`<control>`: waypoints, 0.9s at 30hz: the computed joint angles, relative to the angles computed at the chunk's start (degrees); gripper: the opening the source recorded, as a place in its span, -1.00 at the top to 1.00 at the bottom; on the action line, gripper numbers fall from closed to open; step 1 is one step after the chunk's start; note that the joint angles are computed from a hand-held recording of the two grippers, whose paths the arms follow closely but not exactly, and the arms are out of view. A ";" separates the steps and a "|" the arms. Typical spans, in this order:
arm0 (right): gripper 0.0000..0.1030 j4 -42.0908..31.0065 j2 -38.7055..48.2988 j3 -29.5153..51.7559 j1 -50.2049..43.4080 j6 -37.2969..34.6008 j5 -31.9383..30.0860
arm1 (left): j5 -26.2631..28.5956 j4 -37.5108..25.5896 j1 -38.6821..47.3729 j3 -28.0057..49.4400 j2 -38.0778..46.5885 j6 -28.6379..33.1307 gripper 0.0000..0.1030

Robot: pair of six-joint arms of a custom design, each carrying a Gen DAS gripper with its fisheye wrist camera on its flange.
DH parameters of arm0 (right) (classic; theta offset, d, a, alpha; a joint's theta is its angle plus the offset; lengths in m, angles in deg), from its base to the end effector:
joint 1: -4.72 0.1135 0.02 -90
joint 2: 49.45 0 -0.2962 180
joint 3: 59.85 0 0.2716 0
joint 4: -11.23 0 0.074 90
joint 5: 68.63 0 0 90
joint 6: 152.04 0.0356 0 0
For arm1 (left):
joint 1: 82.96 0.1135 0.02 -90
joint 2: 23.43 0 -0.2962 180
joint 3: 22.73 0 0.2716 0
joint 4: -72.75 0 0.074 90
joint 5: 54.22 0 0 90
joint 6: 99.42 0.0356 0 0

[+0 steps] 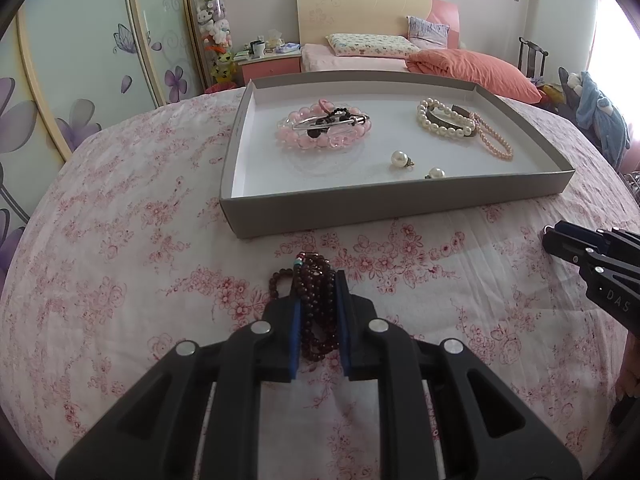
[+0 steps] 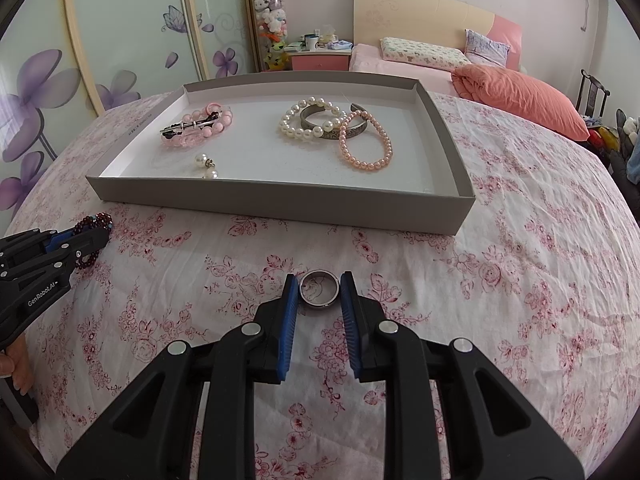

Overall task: Organize jewelry
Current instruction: 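Carry red necklace and silver ring into the tray and open both tools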

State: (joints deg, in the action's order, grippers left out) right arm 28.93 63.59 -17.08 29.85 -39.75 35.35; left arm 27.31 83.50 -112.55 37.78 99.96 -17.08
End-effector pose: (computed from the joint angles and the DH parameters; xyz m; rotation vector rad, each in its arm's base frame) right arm 0.2695 0.1169 0.0442 0.0410 2.4511 0.0587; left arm 0.3277 -0.1800 0.0329 0.4080 2.4353 -0.0972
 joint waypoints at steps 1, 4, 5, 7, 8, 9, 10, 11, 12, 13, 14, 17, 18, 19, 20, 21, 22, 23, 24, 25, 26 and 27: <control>0.55 0.01 -0.01 -0.02 -0.02 0.00 -0.02 | 0.01 -0.02 0.01 0.04 0.01 0.00 0.69; 0.56 0.02 -0.04 -0.04 -0.04 0.02 -0.02 | 0.01 -0.03 0.01 0.06 0.02 -0.01 0.69; 0.56 0.09 -0.04 -0.10 -0.06 0.13 -0.01 | 0.01 -0.03 0.01 0.06 0.02 -0.01 0.69; 0.56 0.48 -0.19 -0.44 0.00 0.48 0.03 | 0.29 0.01 0.13 0.04 -0.03 -0.16 0.69; 0.56 0.87 -0.31 -0.73 -0.05 0.53 -0.06 | 0.43 0.11 0.18 -0.04 -0.07 -0.26 0.69; 0.56 1.87 -0.69 -1.43 -0.04 0.74 0.20 | 0.68 0.29 0.26 -0.17 -0.13 -0.38 0.70; 0.56 2.79 -1.02 -2.05 0.10 0.86 0.56 | 0.90 0.52 0.39 -0.38 -0.21 -0.46 0.70; 0.56 3.97 -1.47 -2.81 0.36 0.92 1.12 | 0.98 0.71 0.48 -0.59 -0.30 -0.67 0.70; 0.56 4.92 -1.93 -3.57 0.76 0.97 1.80 | 0.96 1.08 0.52 -0.93 -0.46 -1.06 0.70; 0.56 5.59 -2.43 -4.18 1.22 0.93 2.44 | 1.02 1.32 0.61 -1.18 -0.66 -1.17 0.70; 0.56 5.91 -2.94 -4.58 1.50 0.93 2.74 | 0.84 1.71 0.52 -1.60 -0.92 -1.20 0.71; 0.56 6.40 -4.63 -5.48 2.22 1.04 3.35 | 0.07 3.00 0.06 -2.94 -1.88 -0.77 0.74; 0.56 6.43 -5.26 -5.70 2.44 1.02 3.56 | -0.15 3.28 -0.02 -3.19 -2.17 -0.69 0.74; 0.56 6.46 -6.03 -5.93 2.87 1.02 3.93 | -0.64 4.01 -0.31 -3.79 -2.69 -0.57 0.74; 0.56 6.39 -6.44 -6.02 3.12 1.02 4.16 | -1.13 4.65 -0.58 -4.26 -3.05 -0.40 0.75; 0.56 6.30 -7.08 -6.16 3.58 1.07 4.52 | -2.05 5.54 -1.08 -4.87 -3.52 -0.11 0.75; 0.56 6.41 -7.54 -6.42 3.69 0.94 4.58 | -2.47 6.22 -1.23 -5.37 -3.86 0.26 0.75; 0.56 6.43 -7.89 -6.46 3.92 0.79 4.77 | -2.95 6.82 -1.50 -5.74 -4.13 0.52 0.75; 0.56 6.36 -8.38 -6.55 4.42 0.72 5.24 | -3.70 7.73 -1.95 -6.30 -4.46 0.86 0.75; 0.56 6.34 -8.65 -6.59 4.64 0.66 5.43 | -4.20 8.38 -2.25 -6.70 -4.68 1.18 0.76; 0.56 6.49 -8.75 -6.67 4.68 0.61 5.43 | -4.68 9.00 -2.56 -7.04 -4.85 1.49 0.76; 0.56 6.62 -8.89 -6.74 4.76 0.59 5.45 | -5.39 9.76 -3.00 -7.47 -5.05 1.86 0.76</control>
